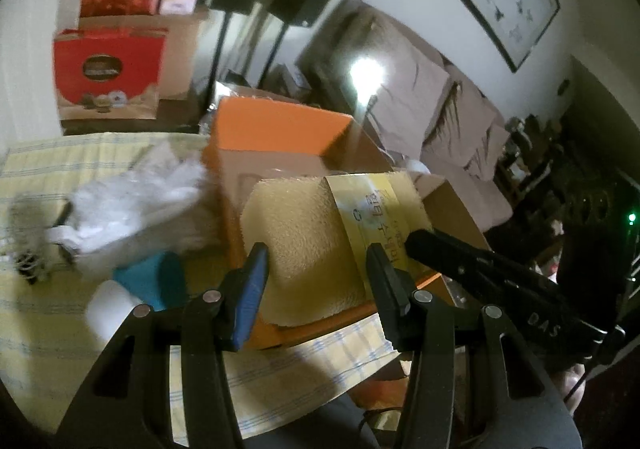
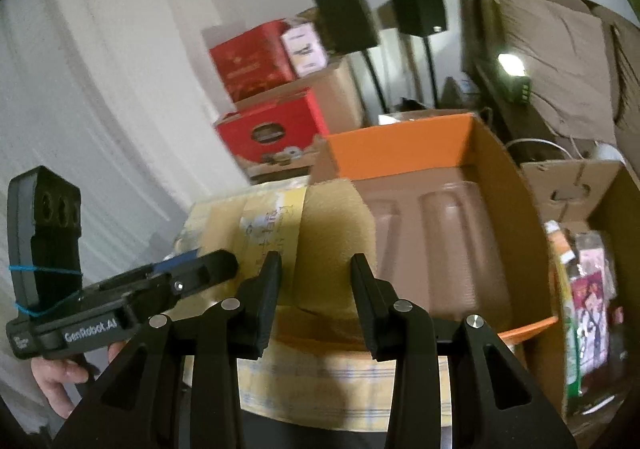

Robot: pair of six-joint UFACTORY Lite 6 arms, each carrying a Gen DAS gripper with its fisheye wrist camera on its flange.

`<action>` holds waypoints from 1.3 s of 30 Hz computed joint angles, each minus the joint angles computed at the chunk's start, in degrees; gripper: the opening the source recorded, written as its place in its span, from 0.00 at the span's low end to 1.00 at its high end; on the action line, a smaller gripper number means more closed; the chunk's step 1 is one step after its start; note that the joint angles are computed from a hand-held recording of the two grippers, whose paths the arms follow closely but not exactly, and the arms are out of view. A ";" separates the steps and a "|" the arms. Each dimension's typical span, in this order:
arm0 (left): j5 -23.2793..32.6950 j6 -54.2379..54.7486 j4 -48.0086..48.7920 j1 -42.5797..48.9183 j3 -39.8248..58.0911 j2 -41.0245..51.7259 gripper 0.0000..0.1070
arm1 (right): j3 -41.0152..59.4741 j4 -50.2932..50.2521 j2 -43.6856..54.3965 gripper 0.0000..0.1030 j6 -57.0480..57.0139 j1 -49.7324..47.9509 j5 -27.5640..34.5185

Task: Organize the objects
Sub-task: 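Carry the sponge block with both grippers and lower it into the orange box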

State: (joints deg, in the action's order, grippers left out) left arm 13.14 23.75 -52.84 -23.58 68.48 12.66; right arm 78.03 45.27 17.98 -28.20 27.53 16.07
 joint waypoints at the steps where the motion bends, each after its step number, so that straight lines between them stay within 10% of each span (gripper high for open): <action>1: 0.15 -2.92 2.71 -0.98 2.25 2.13 0.43 | -0.30 0.68 -0.03 0.36 -0.87 -1.19 0.19; 14: 3.53 -26.87 25.80 -7.70 20.89 19.41 0.43 | -2.10 13.08 3.56 0.36 -13.91 -11.17 1.80; 29: 9.41 -22.13 19.64 -7.54 35.68 32.38 0.45 | -2.52 -4.55 5.24 0.36 -0.26 -12.48 -3.48; 39: 6.95 -19.69 17.94 -5.04 26.69 27.07 0.45 | 0.16 4.95 9.47 0.36 -8.87 -11.13 -1.51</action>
